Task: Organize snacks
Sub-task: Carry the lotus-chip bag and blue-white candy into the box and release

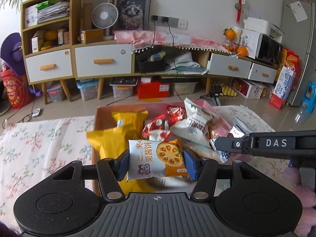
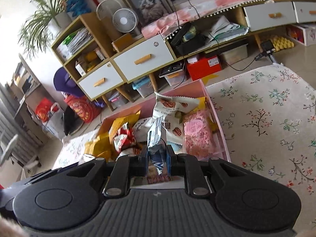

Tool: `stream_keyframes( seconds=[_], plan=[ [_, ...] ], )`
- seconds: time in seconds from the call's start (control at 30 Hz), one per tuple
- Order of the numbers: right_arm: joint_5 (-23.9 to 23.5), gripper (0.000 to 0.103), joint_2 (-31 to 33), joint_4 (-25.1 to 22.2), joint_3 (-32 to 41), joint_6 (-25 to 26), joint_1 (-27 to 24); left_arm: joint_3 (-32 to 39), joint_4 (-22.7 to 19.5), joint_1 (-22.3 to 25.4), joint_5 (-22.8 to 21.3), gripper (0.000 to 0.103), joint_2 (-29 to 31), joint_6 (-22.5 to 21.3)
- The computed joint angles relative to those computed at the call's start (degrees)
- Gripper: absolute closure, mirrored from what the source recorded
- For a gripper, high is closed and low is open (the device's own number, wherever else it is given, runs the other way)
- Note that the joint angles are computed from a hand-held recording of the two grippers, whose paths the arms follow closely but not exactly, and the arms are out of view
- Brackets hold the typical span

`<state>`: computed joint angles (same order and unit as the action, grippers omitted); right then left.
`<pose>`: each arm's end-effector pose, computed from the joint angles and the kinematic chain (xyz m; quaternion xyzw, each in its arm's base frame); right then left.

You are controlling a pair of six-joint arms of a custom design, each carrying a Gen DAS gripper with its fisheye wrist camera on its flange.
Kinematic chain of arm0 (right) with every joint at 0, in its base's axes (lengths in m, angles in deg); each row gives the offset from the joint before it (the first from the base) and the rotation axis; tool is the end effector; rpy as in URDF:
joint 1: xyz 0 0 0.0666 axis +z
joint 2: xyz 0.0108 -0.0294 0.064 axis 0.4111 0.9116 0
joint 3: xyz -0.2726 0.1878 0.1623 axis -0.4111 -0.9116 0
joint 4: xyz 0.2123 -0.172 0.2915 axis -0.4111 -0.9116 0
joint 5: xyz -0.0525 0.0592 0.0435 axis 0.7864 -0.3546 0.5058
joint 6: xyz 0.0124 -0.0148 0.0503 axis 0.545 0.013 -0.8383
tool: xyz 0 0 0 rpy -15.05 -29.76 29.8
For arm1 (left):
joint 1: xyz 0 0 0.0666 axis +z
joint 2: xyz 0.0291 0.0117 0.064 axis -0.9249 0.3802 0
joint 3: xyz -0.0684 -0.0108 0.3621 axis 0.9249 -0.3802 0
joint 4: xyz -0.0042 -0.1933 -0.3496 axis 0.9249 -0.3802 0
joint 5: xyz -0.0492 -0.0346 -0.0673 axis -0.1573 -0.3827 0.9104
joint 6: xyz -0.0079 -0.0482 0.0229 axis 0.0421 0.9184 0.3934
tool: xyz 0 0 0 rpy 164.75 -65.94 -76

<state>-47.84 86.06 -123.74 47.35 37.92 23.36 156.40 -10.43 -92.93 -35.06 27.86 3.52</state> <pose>0.6269 0.0097 0.4594 -0.0480 0.8802 0.2935 0.3698 0.5746 -0.2604 0.4784 -0.0109 0.8892 -0.0393 0.4557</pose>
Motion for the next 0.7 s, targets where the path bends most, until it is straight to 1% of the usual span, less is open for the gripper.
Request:
stream_keyframes(
  seconds=[0.1, 0.17, 0.2, 0.23, 0.27, 0.3, 0.4, 0.43, 0.5, 0.53, 0.63, 0.7],
  plan=[
    [-0.59, 0.085, 0.39, 0.58, 0.22, -1.85, -0.09, 0.92, 0.68, 0.28, 0.42, 0.047, 1.16, 0.08],
    [-0.51, 0.082, 0.22, 0.94, -0.22, -2.35, -0.15, 1.61, 0.22, 0.36, 0.57, 0.042, 1.93, -0.01],
    [0.19, 0.076, -0.09, 1.49, -0.69, -2.61, -0.15, 1.61, 0.30, 0.31, 0.30, 0.041, 2.05, -0.14],
    [0.95, 0.071, -0.35, 1.84, -0.98, -2.66, -0.16, 1.25, 0.70, 0.18, 0.00, 0.038, 1.90, -0.25],
    [1.43, 0.063, -0.73, 2.37, -1.46, -2.80, -0.18, 0.73, 1.21, 0.07, 0.00, 0.036, 1.61, -0.53],
    [1.75, 0.058, -1.05, 3.05, -1.87, -3.09, -0.32, 0.26, 1.52, -0.07, -0.02, 0.032, 1.31, -0.93],
    [2.23, 0.053, -1.25, 3.68, -1.94, -3.90, -0.72, -0.59, 1.62, -0.63, -1.13, 0.025, 0.62, -2.30],
    [2.31, 0.051, -1.12, 3.67, -1.75, -4.06, -0.74, -0.57, 1.41, -0.83, -1.62, 0.019, 0.55, -2.43],
    [2.48, 0.047, -1.35, 3.58, -1.83, -3.79, -0.82, -1.16, 1.43, -1.12, -2.34, 0.017, -0.01, -2.16],
    [2.64, 0.046, -1.34, 3.39, -1.66, -3.34, -0.82, -1.54, 1.37, -1.15, -2.13, 0.016, -0.37, -1.82],
    [2.91, 0.044, -1.94, 3.02, -1.92, -1.16, -0.85, -2.61, 0.68, -1.50, -2.30, 0.014, -1.50, -1.12],
    [3.32, 0.039, -2.16, 2.71, -1.99, 0.27, -0.88, -3.27, -0.09, -1.79, -2.63, 0.012, -2.26, -0.62]
  ],
)
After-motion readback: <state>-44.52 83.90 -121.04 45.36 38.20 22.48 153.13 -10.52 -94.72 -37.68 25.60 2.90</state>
